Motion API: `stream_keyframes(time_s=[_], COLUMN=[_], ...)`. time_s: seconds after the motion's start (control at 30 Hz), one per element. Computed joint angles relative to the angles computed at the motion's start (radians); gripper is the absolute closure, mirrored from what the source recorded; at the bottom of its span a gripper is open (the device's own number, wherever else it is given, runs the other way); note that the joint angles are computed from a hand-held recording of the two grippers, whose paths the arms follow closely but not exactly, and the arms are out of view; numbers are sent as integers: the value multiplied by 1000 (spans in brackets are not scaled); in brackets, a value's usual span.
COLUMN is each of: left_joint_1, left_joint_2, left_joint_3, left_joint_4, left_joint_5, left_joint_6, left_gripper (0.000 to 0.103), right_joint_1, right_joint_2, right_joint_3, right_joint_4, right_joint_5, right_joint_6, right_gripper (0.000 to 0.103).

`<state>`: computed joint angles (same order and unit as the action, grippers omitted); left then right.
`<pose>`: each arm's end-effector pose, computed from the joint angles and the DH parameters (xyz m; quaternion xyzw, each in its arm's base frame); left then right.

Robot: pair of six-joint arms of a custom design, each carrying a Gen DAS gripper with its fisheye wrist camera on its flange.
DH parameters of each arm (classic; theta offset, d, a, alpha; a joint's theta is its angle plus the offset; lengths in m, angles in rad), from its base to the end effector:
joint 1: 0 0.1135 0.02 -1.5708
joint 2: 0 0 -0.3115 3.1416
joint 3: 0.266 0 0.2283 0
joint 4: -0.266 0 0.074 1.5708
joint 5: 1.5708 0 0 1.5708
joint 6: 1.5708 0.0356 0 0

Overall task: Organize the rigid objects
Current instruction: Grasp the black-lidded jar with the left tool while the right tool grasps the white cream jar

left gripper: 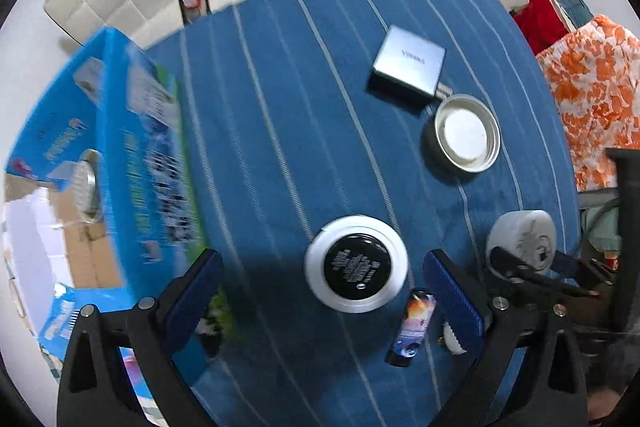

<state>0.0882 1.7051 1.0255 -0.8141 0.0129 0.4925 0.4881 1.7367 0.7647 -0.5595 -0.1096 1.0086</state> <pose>0.2782 0.0241 0.2212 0.2009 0.9788 0.0049 0.0388 0.2185 0.1204 0.1633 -0.2559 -0.9650 -0.0535 0.0229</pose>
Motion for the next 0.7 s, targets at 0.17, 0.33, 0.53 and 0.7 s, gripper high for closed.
stream_keyframes(time_s=[0.17,0.33,0.53,0.7], left_joint_1=[-34,-37,-41,-72], left_joint_2=[112,189,224,198], left_joint_3=[-33,-59,-79,-74], left_joint_4=[23,67,112,123], left_joint_5=[-20,-53,-62,-46], left_joint_6=[-42,-51,-45,-66], left_gripper=[1,1,11,29], right_joint_1=[-35,-35,-34,-60], right_joint_2=[-31,-20,25,49], right_joint_3=[-33,-27,-3,-29], right_joint_4=[-22,-37,-38,5], right_joint_5=[0,12,9,6], right_joint_6=[-24,-34,-33,-63], right_gripper=[32,32,32,32])
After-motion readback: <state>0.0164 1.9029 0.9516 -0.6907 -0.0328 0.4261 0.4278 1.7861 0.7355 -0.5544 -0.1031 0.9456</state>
